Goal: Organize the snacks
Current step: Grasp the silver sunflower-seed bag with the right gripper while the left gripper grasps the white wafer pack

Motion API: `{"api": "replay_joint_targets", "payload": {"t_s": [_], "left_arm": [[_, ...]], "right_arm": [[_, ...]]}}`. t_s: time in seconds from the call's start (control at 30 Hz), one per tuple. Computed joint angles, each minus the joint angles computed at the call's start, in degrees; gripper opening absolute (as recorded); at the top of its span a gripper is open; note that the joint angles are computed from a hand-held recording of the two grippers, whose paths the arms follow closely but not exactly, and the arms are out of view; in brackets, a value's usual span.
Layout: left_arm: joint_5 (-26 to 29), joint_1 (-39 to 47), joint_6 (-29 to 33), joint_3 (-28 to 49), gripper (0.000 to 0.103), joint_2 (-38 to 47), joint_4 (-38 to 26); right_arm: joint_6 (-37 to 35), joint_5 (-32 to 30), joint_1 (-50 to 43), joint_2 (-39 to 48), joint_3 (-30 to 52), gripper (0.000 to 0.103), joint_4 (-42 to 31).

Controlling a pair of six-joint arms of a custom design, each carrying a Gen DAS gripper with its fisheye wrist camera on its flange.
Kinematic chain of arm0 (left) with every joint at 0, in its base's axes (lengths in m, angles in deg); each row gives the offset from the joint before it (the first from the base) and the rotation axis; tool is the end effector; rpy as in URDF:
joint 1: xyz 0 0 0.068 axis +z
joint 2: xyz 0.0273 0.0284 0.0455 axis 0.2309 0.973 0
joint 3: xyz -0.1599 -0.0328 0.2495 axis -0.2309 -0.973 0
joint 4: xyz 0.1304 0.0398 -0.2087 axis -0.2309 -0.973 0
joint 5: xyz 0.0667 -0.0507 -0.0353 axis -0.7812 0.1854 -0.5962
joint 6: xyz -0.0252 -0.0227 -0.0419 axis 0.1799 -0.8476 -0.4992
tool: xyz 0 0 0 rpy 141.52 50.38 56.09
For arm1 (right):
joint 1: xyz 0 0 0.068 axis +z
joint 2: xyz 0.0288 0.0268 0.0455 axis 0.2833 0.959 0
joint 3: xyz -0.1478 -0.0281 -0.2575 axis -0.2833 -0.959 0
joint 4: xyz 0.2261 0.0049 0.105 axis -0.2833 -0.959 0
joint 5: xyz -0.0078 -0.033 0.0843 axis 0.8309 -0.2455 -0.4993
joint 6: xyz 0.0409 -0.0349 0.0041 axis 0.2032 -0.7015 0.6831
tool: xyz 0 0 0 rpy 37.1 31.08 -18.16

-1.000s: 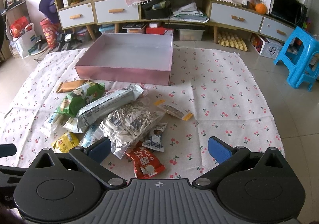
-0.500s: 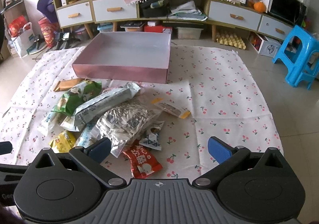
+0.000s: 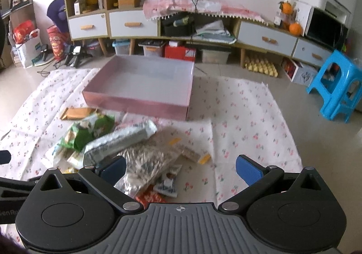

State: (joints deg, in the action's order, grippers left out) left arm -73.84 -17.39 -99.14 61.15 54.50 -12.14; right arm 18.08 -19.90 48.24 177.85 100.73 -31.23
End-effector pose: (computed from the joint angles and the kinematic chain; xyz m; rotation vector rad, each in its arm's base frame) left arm 0.2936 -0.1589 0.0936 -0.0196 2.4883 0.1068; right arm 0.3171 0.1834 0.1087 -0.1774 2.3536 0.0229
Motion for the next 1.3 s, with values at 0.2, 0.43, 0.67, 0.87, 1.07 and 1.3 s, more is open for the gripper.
{"api": "replay_joint_targets", "payload": {"t_s": [0.2,0.43,0.67,0.87,1.07,1.3], "left_arm": [[2.05,3.3,4.01,2.82,0.102,1.48,-1.4],[6.0,7.62,7.72,5.79,0.1,6.61,-0.92],[12.63,9.8,9.38,7.31,0.099,8.18,-1.17],[14.64,10.45,11.02,7.7,0.093,9.07,0.31],[14.44,10.81,15.23,7.29,0.074,9.57,3.61],[17.07,11.16,17.69,7.0,0.063,9.58,5.07]], "right_arm": [[-2.19,-4.15,-2.16,1.76,4.65,0.103,-2.84],[-0.43,-13.27,-5.59,6.99,7.98,0.103,-4.2],[-0.71,-17.75,-6.98,9.86,11.45,0.103,-6.65],[0.89,-19.19,-7.2,12.58,15.31,0.103,-9.62],[6.3,-21.59,-7.87,15.38,18.98,0.101,-11.73],[11.01,-24.39,-7.26,18.95,23.98,0.095,-14.66]]}}
